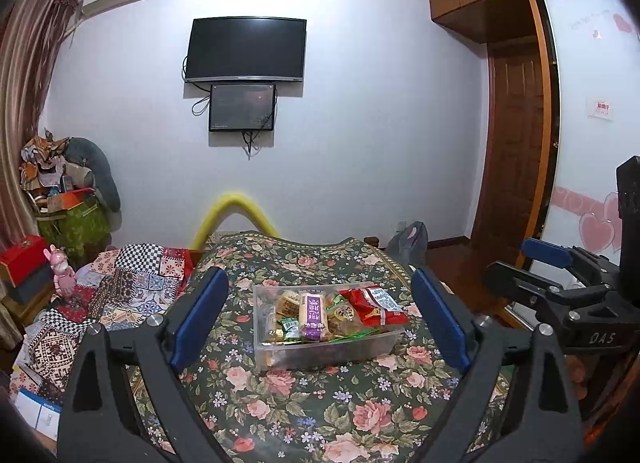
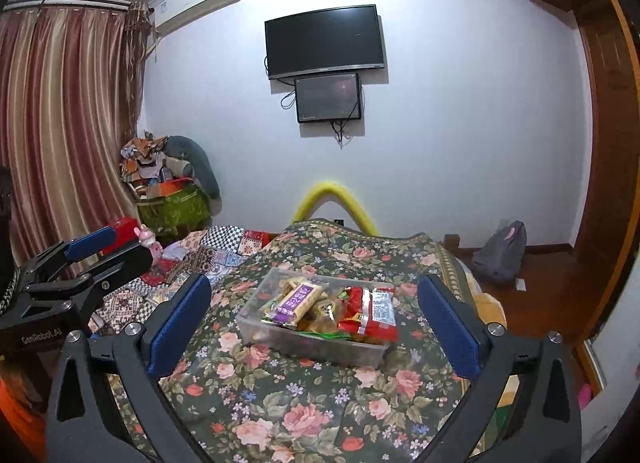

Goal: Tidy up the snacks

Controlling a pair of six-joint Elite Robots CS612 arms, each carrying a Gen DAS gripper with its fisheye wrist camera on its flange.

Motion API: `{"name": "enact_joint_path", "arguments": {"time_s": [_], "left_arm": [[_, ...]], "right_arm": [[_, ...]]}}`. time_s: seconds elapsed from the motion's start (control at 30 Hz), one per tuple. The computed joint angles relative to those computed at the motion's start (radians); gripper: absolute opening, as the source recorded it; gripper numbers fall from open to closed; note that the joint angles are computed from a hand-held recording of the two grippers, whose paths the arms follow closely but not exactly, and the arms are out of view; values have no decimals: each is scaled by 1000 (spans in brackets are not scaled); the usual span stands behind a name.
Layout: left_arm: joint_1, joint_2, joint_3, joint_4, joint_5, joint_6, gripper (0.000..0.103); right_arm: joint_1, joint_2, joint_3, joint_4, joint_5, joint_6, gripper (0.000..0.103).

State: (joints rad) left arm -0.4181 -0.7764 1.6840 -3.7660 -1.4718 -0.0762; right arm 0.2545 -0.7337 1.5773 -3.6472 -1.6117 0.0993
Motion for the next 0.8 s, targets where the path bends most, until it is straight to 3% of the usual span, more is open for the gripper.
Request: {"name": "enact_joint_path", "arguments": {"time_s": [0.8], "left_arm": [[-3,0,14,-7,8,-6,100]], "right_arm": [[6,-11,29,-21,-23,0,103]]}}
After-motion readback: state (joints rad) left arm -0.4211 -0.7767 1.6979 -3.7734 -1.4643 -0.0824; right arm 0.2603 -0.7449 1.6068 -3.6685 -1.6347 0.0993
